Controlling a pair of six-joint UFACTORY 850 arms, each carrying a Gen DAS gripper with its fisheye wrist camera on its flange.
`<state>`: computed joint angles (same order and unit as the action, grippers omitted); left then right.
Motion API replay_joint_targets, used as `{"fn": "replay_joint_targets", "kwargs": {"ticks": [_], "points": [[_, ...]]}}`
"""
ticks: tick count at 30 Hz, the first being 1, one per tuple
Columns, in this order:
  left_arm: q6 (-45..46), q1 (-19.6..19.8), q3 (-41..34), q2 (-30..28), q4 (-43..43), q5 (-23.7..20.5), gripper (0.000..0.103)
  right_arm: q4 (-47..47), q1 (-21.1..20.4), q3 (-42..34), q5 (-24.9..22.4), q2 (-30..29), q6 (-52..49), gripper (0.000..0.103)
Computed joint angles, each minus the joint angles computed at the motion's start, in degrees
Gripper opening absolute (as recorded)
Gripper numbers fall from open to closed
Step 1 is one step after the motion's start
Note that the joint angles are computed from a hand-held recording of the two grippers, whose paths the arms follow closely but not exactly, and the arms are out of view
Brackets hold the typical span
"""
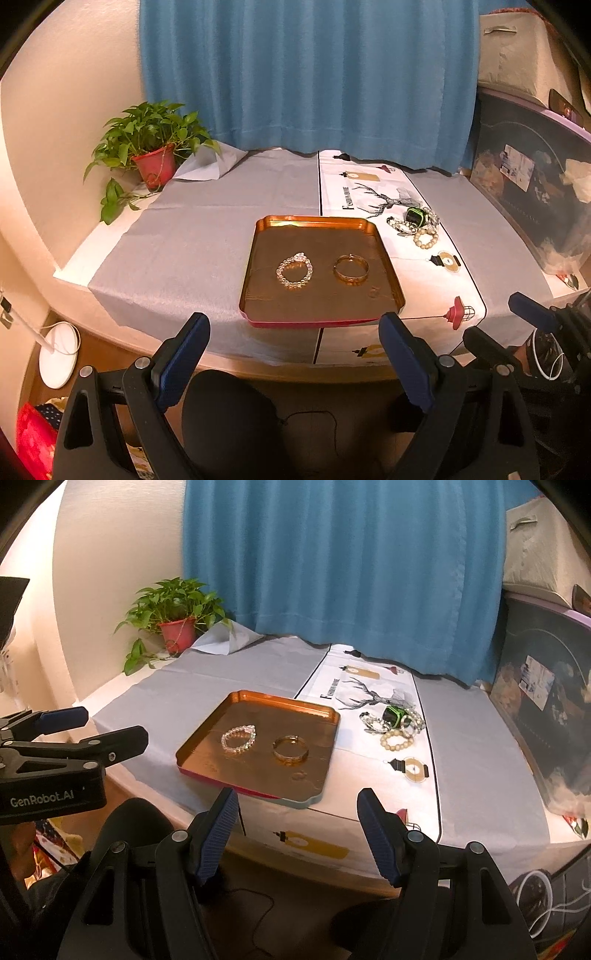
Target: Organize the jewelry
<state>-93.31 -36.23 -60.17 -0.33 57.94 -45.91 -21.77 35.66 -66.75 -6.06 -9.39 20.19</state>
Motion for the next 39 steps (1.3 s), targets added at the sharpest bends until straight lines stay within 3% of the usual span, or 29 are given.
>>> {"fn": "replay_joint_targets", "kwargs": {"ticks": [11,21,29,34,39], "points": [[7.9,2.5,-5.3,-5.8,-5.7,2.4,0.091,2.7,-4.1,-1.1,0.2,-2.7,1.2,0.069],[21.1,7.8,-19.1,-17.6,-15.4,5.7,0.091,14.0,-11.1,-10.4,-2.4,-13.2,-6.7,0.069],[38.5,11.5,-41.2,-34.2,-27.7,4.9,0.091,22.7,-14.8,-24.9,-6.6,-25.9,-13.8,0.069],[48.2,12.8,-59.0,-46.6,-32.6,-1.0,0.091,27.8,-16.3,-38.5,-11.8,-36.1,-18.0,0.069],[53.5,13.9,-76.1,-58.0,-36.9,-7.4,0.091,27.2,-16.5,-60.0,-20.6,-50.0,-17.5,0.070]]}}
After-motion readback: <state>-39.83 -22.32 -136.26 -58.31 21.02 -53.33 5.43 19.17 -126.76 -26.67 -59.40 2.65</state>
